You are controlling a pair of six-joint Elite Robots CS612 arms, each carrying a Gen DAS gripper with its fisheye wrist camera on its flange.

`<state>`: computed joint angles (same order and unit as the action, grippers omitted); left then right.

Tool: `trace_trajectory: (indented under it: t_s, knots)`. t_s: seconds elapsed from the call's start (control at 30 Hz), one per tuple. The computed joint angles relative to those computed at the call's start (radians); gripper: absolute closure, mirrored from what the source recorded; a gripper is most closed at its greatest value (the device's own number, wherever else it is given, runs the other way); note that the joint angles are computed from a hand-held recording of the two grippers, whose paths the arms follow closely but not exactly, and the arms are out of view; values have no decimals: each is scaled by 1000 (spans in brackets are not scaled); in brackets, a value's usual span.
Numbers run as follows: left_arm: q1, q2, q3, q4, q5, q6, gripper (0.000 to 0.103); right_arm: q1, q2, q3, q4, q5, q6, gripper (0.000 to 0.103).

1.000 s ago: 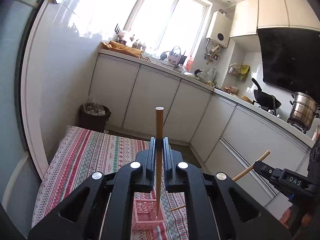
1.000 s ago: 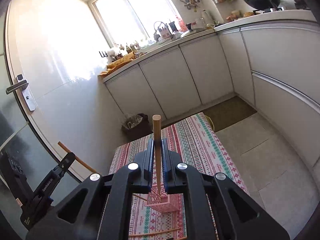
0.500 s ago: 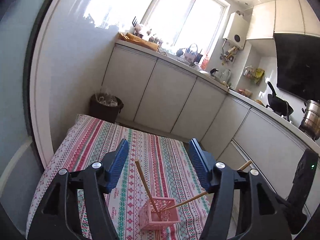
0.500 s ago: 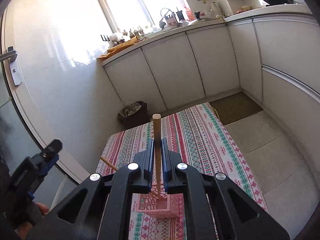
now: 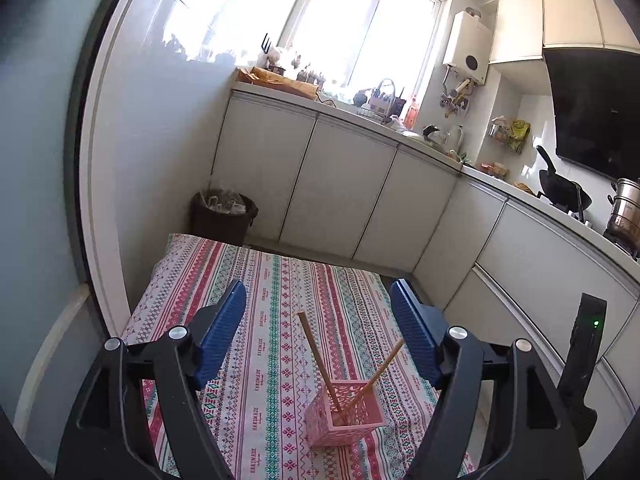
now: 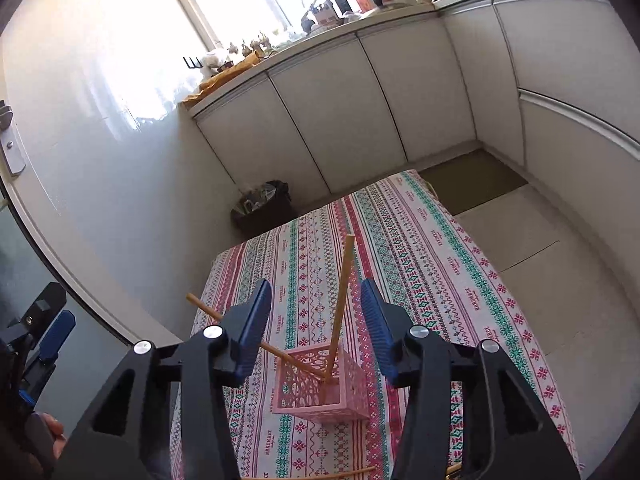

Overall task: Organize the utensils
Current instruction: 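Move both open tools back to the sticks on the cloth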

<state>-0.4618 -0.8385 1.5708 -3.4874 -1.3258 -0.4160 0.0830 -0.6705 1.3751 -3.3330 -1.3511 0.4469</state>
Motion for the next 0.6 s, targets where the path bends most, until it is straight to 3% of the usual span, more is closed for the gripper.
trace_trajectory:
  t_s: [0.4,0.6]
  knots:
    - [-17,-10,23,63,16,30,19,0,-37,79,-59,-31,-21,34]
    - [-26,-17,44,50,32,51,8,11,-54,119,-105,-86,-48,13]
